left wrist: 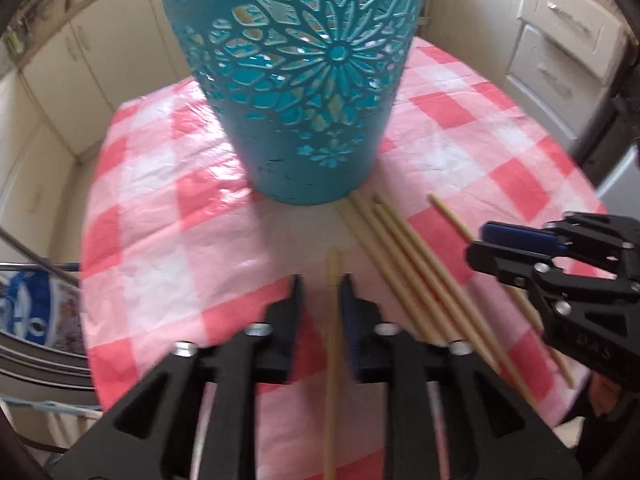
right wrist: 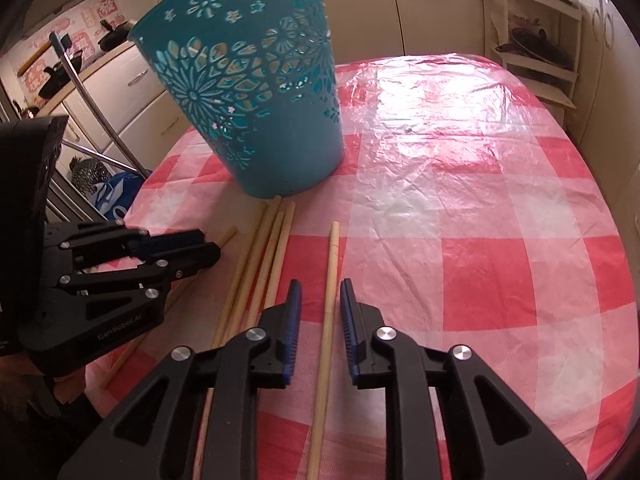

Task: Organize utensils
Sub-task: 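Grasp a wooden chopstick from the bundle with the left gripper, then lift the chopstick over the teal cup and open the left gripper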

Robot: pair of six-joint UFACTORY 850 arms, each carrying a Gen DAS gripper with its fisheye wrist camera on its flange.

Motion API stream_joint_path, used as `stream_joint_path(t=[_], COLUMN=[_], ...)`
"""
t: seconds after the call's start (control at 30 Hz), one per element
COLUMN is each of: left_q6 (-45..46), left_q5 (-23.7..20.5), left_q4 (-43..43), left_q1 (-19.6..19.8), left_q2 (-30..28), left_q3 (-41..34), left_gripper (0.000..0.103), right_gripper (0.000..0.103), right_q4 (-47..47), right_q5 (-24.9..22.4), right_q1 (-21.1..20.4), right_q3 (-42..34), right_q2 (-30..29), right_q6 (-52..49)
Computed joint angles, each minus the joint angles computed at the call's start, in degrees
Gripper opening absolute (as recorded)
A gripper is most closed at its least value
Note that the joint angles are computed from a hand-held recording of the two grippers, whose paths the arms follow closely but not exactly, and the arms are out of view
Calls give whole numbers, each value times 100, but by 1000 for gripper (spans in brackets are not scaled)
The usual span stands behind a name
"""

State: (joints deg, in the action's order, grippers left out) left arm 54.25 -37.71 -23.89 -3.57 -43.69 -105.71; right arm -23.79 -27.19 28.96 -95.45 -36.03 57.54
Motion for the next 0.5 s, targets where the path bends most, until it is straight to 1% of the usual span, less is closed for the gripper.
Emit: stream_joint_path(t=[0.07, 0.1, 0.13, 0.17, 0.2, 0.23, 0.33, 0.47, 0.5], left_q6=[-73, 11, 162, 288, 302, 314, 140, 91, 99], left_q5=[164, 197, 128, 18, 72, 179, 201, 404, 276], left_q4=[36, -11, -115, -196, -112, -36, 30, 250, 240], left_q1=[-18, -23, -19, -17, -37, -49, -14, -83, -72], left_q2=[48, 80, 89, 99, 158, 222, 220, 296, 286], left_q3=[94, 148, 162, 165, 242, 336, 333, 465, 422], left_gripper=[35, 30, 14, 7, 5, 5, 6, 5, 4], right_gripper=[19, 14, 11, 7, 7, 6, 7, 7, 7], right_q4=[-142, -248, -334, -312, -150, -65, -261, -654, -756], right_q5=[-204, -359, -463, -494, -466, -463, -527, -723, -730], right_q1=[47, 77, 92, 84, 54, 36, 56, 145, 165], right_q3=[-135, -230, -276, -275, -237, -191, -61, -135, -124], right_q2=[-82, -140, -169, -164, -128, -88, -3, -68, -68], right_q6=[-33, -35, -10, -24, -126, -167, -59, 52, 123])
